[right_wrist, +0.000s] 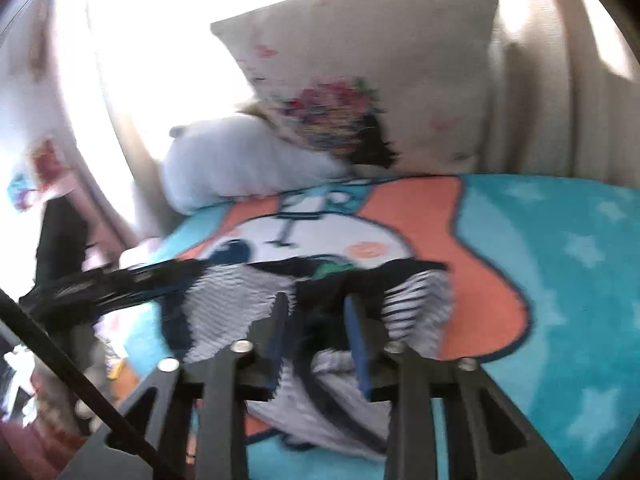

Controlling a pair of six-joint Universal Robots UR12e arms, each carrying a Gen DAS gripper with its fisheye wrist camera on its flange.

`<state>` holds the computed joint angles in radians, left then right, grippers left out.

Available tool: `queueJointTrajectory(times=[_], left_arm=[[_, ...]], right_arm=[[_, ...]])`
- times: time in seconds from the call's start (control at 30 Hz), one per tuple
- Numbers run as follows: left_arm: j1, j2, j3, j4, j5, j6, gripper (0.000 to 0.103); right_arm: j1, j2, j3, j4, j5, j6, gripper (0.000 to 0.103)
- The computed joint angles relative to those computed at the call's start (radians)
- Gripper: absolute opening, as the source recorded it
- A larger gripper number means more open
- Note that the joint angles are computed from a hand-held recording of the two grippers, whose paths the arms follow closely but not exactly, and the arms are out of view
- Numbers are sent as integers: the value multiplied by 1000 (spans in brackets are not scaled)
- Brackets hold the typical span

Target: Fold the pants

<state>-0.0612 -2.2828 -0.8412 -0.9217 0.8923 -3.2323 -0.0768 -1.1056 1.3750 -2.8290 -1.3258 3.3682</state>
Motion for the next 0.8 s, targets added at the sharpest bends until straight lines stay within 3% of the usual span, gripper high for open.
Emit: queueJointTrajectory(times=[0.13,0.27,0.4,0.5,0.63,0.7,0.8], left_arm=[[19,22,-54,73,57,-77,59],[30,19,-67,60,84,-107,59],[28,11,-64,47,74,-100,59],[35,18,-79,78,33,-105,59],[57,40,-117,166,18,-183,59],[70,53,-141,202,39,-224,59],[84,73,-177,215,75,-248,59]], right_arm=[[0,52,-79,109,26,29,27],[17,114,-154,211,34,15,29],[31,120,-170,232,9,-19,49],[44,98,-157,224,-42,-49,48],[55,75,-153,168,-24,-62,53],[70,87,-193,196,-7,-109,60],[88,119,-261,280,45,-163,61]])
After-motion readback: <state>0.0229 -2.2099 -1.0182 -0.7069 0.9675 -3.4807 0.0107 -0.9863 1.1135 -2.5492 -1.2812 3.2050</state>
